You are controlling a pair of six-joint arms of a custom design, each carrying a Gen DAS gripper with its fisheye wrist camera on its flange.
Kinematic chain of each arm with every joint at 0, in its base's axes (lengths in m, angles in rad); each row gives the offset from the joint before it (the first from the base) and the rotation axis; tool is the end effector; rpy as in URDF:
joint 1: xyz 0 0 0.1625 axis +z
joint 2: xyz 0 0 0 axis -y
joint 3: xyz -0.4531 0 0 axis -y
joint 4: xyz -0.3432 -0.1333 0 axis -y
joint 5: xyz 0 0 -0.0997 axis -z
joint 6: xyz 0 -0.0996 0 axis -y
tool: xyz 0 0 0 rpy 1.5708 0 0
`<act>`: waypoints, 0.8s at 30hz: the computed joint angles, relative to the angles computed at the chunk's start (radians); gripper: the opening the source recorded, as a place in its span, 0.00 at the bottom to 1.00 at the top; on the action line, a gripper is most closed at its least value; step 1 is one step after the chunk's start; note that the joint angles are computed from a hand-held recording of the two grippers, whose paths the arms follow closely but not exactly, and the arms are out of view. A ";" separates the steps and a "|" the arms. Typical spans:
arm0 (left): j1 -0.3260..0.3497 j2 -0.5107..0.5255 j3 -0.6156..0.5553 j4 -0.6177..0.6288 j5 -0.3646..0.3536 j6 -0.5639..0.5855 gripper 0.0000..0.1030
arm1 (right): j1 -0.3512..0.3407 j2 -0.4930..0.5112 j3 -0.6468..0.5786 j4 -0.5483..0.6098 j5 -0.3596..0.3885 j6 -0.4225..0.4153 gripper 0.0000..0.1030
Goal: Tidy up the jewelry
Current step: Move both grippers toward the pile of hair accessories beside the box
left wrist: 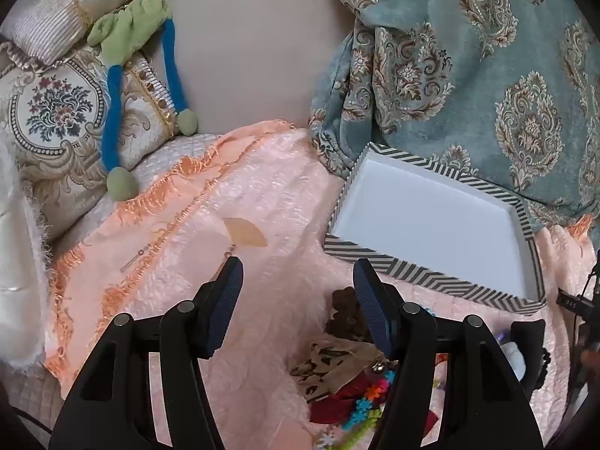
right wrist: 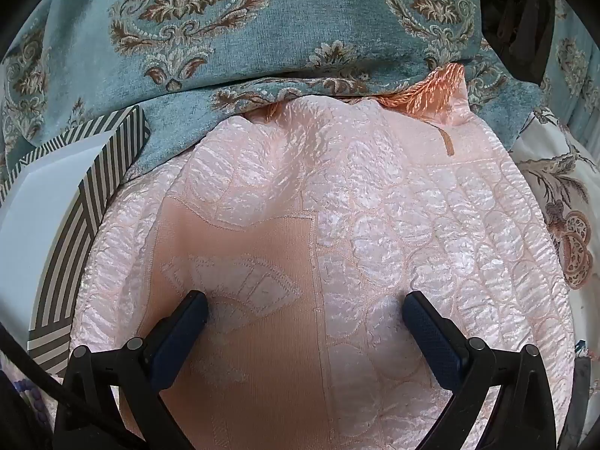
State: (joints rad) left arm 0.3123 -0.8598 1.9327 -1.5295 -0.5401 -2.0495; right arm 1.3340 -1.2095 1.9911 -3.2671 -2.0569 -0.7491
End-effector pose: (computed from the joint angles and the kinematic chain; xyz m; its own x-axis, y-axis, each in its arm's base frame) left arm -0.3682 -0.3487 0.0922 -0.6371 -0.4546 -0.6225 0.3167 0.5819 -0.7491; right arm -0.0410 -0.5398 0.3699 -0.6633 0.0116 0.7483 -0.4214 0.8206 -0.3862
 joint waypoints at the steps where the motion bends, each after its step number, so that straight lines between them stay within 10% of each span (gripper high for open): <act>1: 0.000 0.001 -0.001 0.005 0.002 0.001 0.60 | -0.002 -0.003 -0.002 0.010 0.002 0.009 1.00; 24: -0.046 -0.008 0.041 -0.076 -0.053 0.042 0.60 | 0.279 -0.315 0.421 0.166 0.061 0.143 1.00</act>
State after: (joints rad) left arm 0.2661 -0.8682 1.9734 -1.6052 -0.5929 -2.0074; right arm 1.6126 -1.5242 2.4125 -3.1016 -1.9960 -0.6059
